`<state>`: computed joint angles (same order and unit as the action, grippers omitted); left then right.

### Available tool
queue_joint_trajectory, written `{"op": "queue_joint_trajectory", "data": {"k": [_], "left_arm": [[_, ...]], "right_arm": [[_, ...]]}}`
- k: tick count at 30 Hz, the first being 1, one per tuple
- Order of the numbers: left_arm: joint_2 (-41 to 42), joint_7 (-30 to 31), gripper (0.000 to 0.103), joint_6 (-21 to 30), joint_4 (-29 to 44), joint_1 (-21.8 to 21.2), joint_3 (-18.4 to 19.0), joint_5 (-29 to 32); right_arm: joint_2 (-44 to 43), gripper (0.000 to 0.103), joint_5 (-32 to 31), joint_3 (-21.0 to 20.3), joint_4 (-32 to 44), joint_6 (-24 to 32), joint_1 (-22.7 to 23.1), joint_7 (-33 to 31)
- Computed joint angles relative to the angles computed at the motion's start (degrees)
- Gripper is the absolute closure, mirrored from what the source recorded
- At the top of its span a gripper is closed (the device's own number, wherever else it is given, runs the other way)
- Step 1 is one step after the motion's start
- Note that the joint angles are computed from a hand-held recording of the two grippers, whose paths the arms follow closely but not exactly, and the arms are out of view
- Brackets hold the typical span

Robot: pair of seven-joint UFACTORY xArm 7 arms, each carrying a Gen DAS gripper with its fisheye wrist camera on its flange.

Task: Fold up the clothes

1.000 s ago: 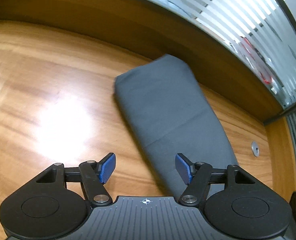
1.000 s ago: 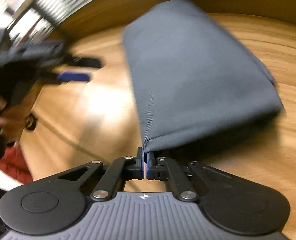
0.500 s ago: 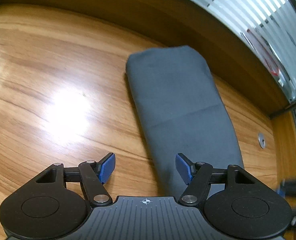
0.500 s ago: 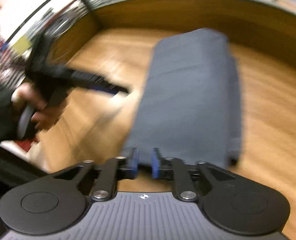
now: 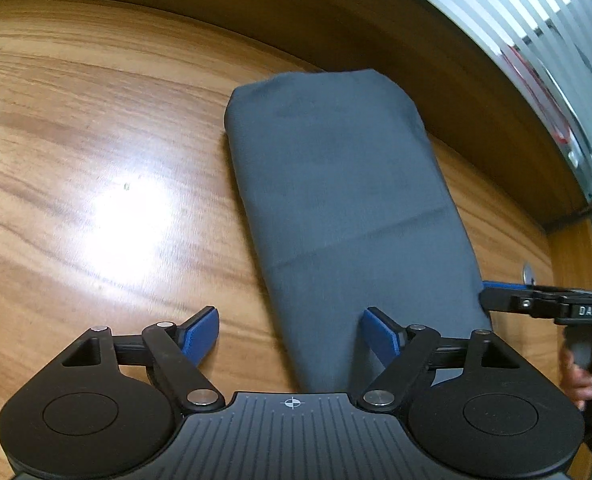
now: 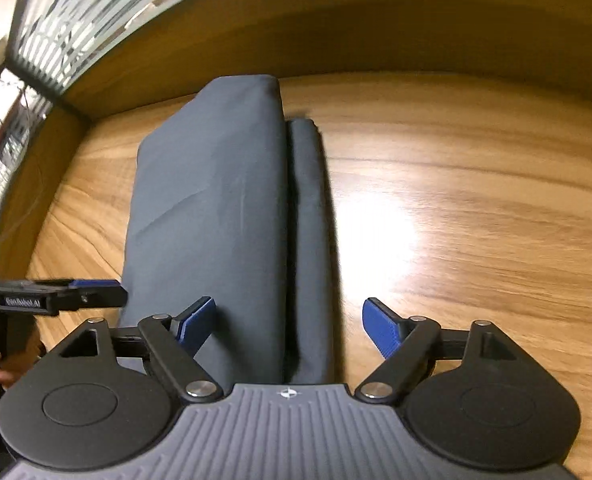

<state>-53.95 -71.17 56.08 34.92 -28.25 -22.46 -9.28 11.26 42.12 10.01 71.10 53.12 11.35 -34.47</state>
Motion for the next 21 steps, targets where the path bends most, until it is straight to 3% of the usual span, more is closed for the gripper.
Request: {"op": "queue_joint_trajectory", "data": {"k": [8,10,13,15,17,18,19,21], "left_arm": [[0.7,0.1,0.017,-5.0,-2.3,0.9,0.7,0.4],[1.5,-0.3,0.015,-6.0,-2.1,1.4,0.5,0.9],[3.0,-0.8,0.013,-8.0,-2.0,2.0,0.1,1.7],[4.4,-1.2,0.015,-9.8,-1.8,2.4,-0.1,2.3],[6.2,-2.2,0.050,-8.6,0.1,3.2,-0.7,3.3],[7.3,-3.3,0.058,-6.2,2.1,4.1,-1.6,4.5],[8.2,-4.2,0.074,-4.2,4.1,4.9,-2.5,5.8],[9.8,-5.1,0.084,-0.5,7.9,5.8,-4.0,8.2]], "right_arm": [[8.0,0.014,4.1,1.8,6.2,2.0,-1.6,-0.2],[8.8,0.020,4.9,2.4,6.6,1.2,-1.5,-0.7],[9.0,0.039,5.1,3.1,6.2,-0.9,-0.8,-0.8],[9.2,0.064,5.4,3.3,5.8,-1.6,-0.5,0.4],[9.1,0.080,6.0,3.5,5.4,-2.2,-0.4,1.7],[8.5,0.083,6.4,3.6,4.7,-2.9,-0.3,1.8],[7.6,0.084,6.4,3.7,3.9,-3.9,0.1,1.9],[5.1,0.086,5.9,3.8,1.9,-6.1,1.0,2.4]]}}
